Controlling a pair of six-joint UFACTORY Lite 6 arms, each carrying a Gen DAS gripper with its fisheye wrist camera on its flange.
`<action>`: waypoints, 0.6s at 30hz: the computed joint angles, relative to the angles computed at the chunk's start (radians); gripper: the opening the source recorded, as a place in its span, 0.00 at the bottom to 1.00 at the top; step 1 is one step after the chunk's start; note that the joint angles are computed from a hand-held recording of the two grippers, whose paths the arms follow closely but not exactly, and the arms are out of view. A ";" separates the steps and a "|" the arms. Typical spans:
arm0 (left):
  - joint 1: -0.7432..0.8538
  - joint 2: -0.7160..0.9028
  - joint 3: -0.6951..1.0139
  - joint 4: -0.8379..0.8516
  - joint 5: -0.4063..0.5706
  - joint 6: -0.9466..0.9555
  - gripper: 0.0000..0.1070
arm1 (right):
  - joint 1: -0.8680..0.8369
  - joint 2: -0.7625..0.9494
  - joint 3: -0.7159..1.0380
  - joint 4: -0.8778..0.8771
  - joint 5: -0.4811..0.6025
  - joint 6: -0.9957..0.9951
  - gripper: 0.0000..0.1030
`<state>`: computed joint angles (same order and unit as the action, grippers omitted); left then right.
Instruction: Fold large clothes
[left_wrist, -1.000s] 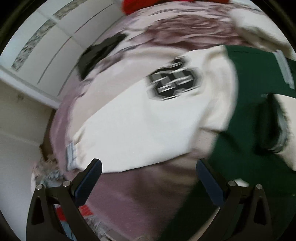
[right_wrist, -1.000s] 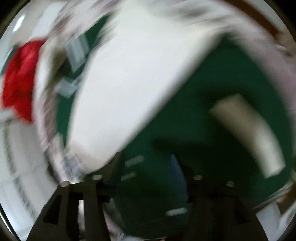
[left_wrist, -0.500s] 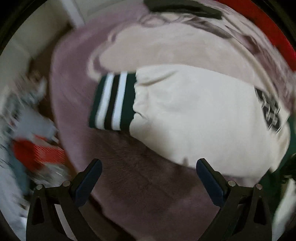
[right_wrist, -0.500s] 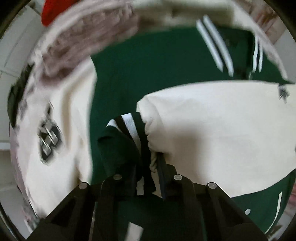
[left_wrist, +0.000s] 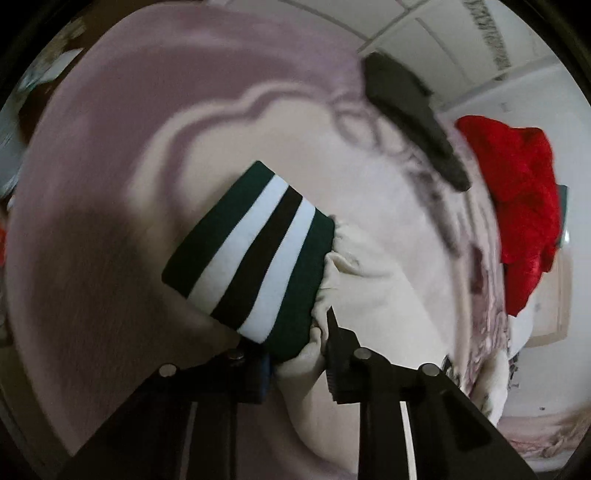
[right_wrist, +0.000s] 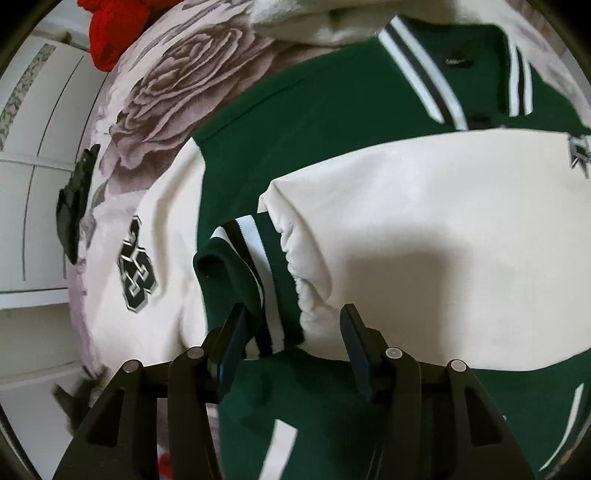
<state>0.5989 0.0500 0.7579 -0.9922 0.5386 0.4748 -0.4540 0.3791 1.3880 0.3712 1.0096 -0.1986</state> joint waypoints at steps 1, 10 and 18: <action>0.000 0.071 0.072 -0.030 0.002 0.044 0.18 | 0.004 0.013 0.024 -0.011 0.005 0.020 0.52; -0.099 0.563 0.581 0.038 0.075 0.097 0.29 | 0.003 0.008 0.094 0.220 0.082 0.056 0.58; -0.172 0.405 0.429 -0.126 -0.038 0.248 0.08 | -0.036 0.001 0.052 0.027 0.036 0.215 0.63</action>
<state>0.4271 0.4547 1.1869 -1.1178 0.5002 0.7229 -0.4900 0.3803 1.4398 0.3978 1.0460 0.0166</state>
